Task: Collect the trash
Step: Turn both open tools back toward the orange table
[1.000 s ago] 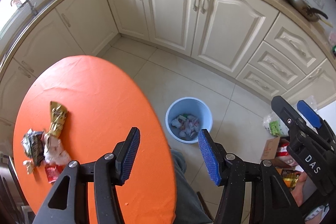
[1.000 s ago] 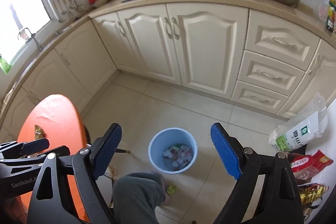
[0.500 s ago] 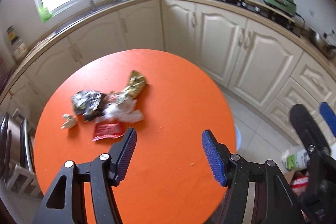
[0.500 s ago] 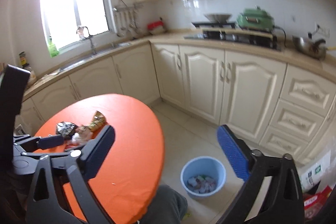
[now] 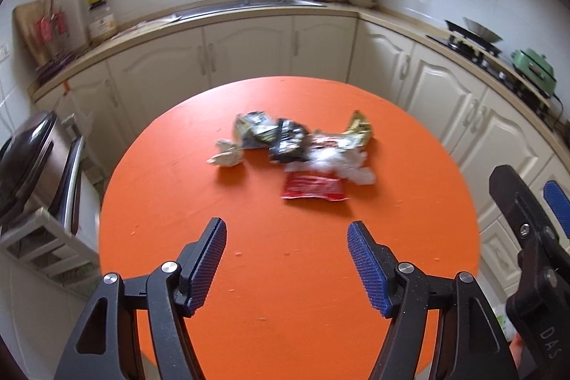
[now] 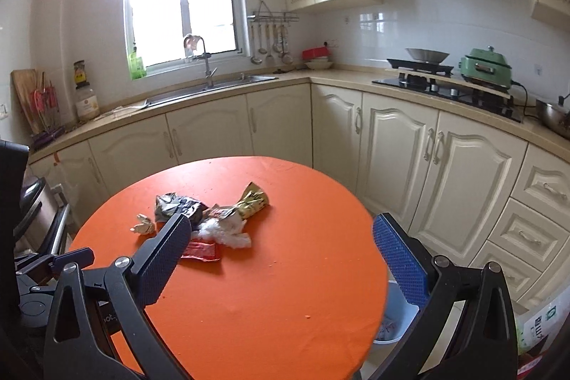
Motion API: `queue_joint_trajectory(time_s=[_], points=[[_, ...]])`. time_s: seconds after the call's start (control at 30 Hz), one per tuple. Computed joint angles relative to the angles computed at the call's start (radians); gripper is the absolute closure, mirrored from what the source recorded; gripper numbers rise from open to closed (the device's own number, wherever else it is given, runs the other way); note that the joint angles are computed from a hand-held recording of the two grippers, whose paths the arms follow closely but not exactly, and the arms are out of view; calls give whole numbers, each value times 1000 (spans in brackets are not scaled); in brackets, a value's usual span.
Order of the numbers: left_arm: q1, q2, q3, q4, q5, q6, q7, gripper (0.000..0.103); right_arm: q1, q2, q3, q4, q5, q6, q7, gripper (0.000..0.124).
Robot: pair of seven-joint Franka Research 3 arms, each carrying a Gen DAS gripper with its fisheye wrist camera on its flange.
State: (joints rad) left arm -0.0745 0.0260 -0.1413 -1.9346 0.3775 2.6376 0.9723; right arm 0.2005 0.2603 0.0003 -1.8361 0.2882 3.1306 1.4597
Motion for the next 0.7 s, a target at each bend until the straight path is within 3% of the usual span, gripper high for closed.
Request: queue_joint_trajectory(time_s=[0.1, 0.2, 0.37, 0.57, 0.7], points=[[19, -20, 17, -34, 9, 10, -16, 36, 49, 39, -23, 41, -44, -28, 23, 21], [38, -28, 26, -47, -15, -10, -23, 36, 34, 85, 24, 103, -34, -86, -4, 21], [66, 21, 39, 7, -100, -36, 22, 36, 18, 210, 63, 299, 15, -334, 1, 21], [97, 98, 49, 105, -164, -87, 44, 36, 50, 394, 32, 574, -21, -574, 108, 21], [124, 180, 56, 207, -202, -127, 77, 36, 69, 554, 9, 838, -77, -762, 189, 21]])
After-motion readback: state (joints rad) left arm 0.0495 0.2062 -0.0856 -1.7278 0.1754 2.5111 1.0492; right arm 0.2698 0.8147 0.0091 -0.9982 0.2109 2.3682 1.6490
